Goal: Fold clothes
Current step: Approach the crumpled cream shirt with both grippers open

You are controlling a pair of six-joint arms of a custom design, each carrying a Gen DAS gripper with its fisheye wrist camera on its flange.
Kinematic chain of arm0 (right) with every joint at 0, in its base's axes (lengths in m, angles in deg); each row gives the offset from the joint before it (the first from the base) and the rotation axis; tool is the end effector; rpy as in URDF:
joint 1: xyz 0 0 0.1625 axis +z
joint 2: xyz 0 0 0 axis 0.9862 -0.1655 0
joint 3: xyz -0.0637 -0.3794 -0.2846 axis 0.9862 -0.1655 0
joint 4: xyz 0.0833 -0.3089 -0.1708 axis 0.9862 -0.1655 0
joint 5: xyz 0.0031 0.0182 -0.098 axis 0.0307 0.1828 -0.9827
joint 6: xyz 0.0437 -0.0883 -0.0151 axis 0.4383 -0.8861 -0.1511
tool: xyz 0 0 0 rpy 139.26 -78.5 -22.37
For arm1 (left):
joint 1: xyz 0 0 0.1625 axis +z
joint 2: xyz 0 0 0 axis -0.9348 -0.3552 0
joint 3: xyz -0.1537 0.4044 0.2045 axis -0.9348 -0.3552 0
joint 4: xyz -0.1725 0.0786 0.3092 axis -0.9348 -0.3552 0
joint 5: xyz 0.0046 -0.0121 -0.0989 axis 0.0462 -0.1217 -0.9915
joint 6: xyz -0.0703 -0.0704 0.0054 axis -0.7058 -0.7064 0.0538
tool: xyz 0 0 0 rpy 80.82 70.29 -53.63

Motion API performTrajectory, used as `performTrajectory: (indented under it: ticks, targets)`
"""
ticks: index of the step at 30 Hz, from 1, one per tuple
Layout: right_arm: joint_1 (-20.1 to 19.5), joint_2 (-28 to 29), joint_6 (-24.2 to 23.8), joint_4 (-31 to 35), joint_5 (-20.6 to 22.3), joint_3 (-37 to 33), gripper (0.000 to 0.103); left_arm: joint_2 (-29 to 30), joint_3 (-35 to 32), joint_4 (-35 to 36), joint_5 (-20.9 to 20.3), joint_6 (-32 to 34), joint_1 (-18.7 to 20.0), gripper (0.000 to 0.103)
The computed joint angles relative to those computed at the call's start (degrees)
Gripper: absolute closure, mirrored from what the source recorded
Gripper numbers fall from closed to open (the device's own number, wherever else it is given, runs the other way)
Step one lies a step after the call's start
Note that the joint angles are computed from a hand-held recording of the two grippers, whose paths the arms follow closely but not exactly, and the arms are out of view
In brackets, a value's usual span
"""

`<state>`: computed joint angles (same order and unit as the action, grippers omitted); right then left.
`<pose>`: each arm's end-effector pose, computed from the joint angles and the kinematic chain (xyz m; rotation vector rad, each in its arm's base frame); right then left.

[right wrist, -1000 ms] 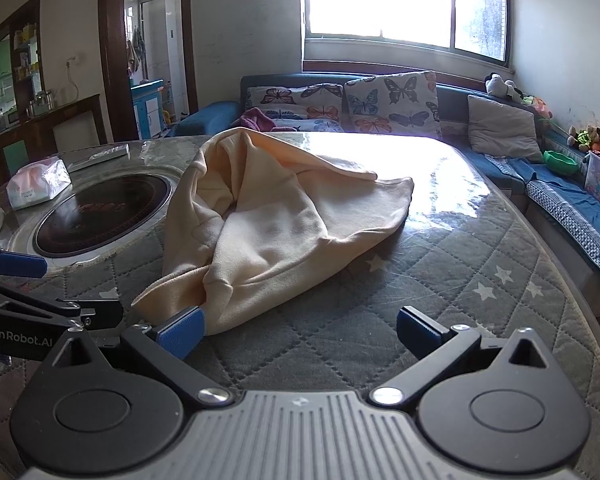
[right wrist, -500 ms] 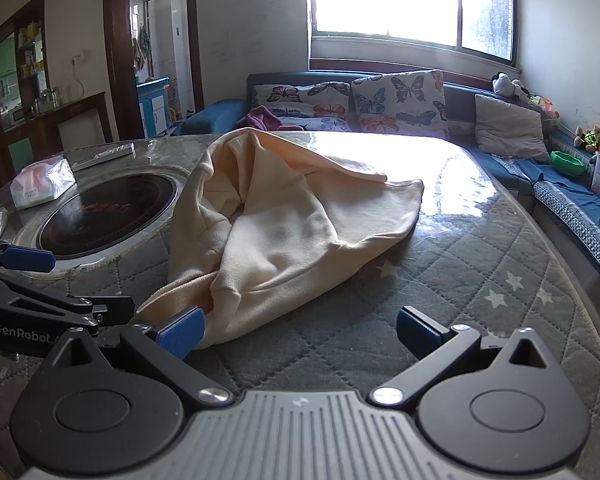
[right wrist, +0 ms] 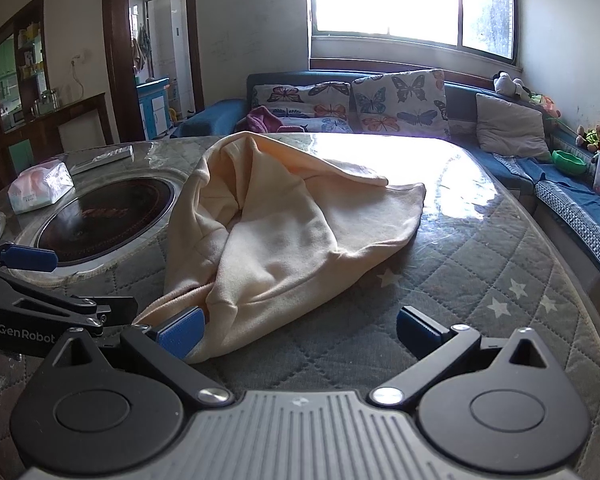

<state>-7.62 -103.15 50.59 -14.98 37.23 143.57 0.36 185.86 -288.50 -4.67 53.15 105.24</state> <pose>0.0294 -0.3460 0.1439 0.7235 -2.2871 0.9740 -0.1693 -0.3959 0.0316 0.5147 2.1489 -0.8909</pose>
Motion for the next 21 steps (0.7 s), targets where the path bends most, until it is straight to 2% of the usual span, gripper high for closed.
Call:
performTrajectory:
  ticks: [21]
  targets:
    - [2.70,1.68,0.34,3.46,2.32,-4.25,0.000,-1.14,-3.49,0.11,0.41,5.28,2.82,0.000]
